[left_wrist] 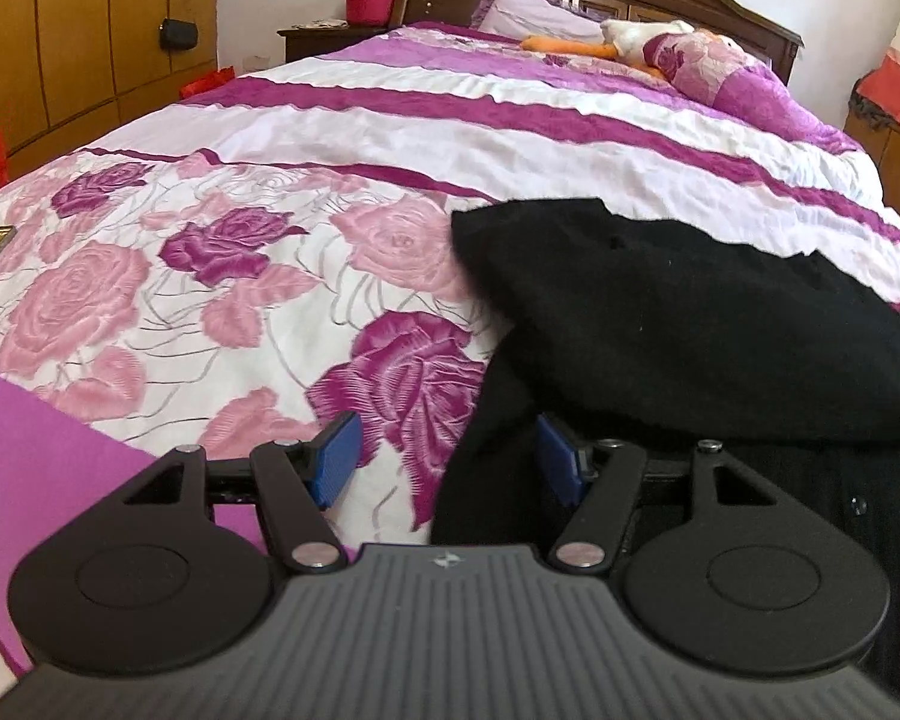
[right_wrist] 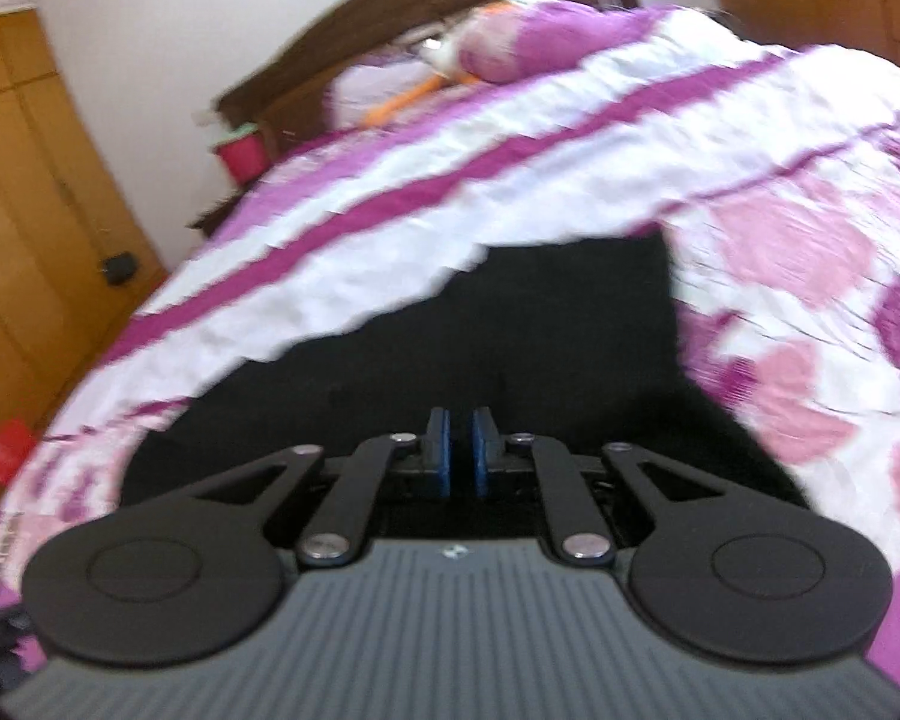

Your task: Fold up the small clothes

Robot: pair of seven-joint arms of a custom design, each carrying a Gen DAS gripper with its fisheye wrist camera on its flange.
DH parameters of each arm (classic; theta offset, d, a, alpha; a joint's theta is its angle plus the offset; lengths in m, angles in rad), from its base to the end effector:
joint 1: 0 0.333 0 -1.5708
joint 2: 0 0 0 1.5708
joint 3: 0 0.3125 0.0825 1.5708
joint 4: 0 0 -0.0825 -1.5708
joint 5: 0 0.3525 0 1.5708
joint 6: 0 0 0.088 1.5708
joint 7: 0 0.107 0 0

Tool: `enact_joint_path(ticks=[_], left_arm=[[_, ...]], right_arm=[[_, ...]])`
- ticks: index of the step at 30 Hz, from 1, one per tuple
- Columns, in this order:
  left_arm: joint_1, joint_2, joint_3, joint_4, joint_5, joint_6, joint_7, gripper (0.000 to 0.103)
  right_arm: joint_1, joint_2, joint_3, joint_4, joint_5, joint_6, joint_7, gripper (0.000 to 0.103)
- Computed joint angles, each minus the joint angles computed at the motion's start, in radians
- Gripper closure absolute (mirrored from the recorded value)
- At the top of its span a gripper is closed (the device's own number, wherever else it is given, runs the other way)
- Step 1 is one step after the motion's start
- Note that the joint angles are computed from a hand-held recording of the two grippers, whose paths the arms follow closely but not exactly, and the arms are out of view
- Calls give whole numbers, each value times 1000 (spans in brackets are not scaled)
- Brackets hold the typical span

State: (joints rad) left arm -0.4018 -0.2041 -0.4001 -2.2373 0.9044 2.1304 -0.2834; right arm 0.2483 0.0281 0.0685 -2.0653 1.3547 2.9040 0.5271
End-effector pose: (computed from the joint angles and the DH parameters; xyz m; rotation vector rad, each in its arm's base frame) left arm 0.3508 -0.3248 0.4842 -2.0789 1.1290 -0.6161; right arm 0.5434 0.1158 0.4875 -1.6158 1.4078 -0.3082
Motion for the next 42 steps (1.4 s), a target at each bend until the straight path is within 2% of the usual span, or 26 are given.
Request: enact_joint_path(ticks=[4, 7, 9, 11, 12, 14, 16, 19, 22, 24, 25, 26, 27, 28, 30, 31, 33, 34, 35, 38, 40, 41, 42], left_arm=[[-7, 50, -5, 37, 7, -41, 22, 34], [-19, 65, 0, 50, 17, -62, 31, 34], [-22, 69, 6, 55, 17, -63, 31, 34], [-25, 77, 10, 64, 21, -69, 31, 34], [-26, 81, 11, 68, 24, -72, 31, 34], [-28, 89, 14, 74, 28, -71, 26, 34], [-31, 97, 16, 79, 36, -72, 20, 34], [-35, 110, 19, 89, 50, -78, 18, 34], [-38, 125, 23, 98, 71, -81, -6, 34], [-40, 142, 25, 107, 96, -90, -34, 34], [-42, 154, 26, 114, 109, -99, -43, 34], [-46, 167, 28, 123, 119, -111, -49, 34], [-50, 179, 30, 132, 128, -123, -56, 34], [-54, 188, 33, 140, 129, -130, -61, 33], [-62, 206, 39, 158, 126, -144, -64, 33], [-66, 214, 42, 167, 124, -153, -59, 32], [-72, 218, 48, 174, 121, -158, -48, 32], [-74, 218, 50, 173, 122, -157, -47, 32], [-75, 219, 53, 171, 124, -155, -49, 31], [-78, 220, 56, 167, 131, -153, -51, 31], [-80, 219, 57, 164, 134, -154, -48, 31], [-81, 217, 57, 163, 133, -152, -44, 31], [-81, 212, 57, 161, 130, -148, -36, 31]], right_arm=[[-22, 35, -18, -10, -171, -11, 157, 90], [-44, 36, -11, -1, -119, -32, 109, 89], [-46, 38, -5, 15, -87, -25, 59, 80], [-43, 48, 4, 40, -55, -12, 2, 45], [-43, 55, 8, 54, -27, -11, -38, 42], [-41, 70, 16, 84, 21, -17, -111, 43], [-35, 103, 21, 120, -9, -15, -106, 43], [-24, 162, 22, 170, -148, -2, 13, 43], [-43, 214, 34, 218, -252, -59, 119, 46], [-68, 229, 55, 240, -248, -102, 114, 85], [-76, 230, 58, 252, -266, -140, 135, 93], [-72, 225, 54, 258, -257, -154, 137, 94], [-94, 209, 85, 256, -195, -136, 69, 94], [-115, 186, 110, 254, -75, -127, -65, 94], [-127, 138, 118, 246, 160, -116, -302, 94], [-117, 125, 112, 249, 235, -86, -380, 94], [-85, 131, 93, 275, 340, 4, -504, 94], [-67, 147, 81, 292, 338, 45, -517, 94], [-48, 170, 66, 304, 271, 79, -461, 94], [-14, 238, 18, 293, -101, 91, -106, 94], [28, 285, -32, 278, -307, 125, 63, 93], [28, 299, -34, 275, -340, 119, 93, 92], [1, 309, -1, 273, -311, 130, 62, 92]])
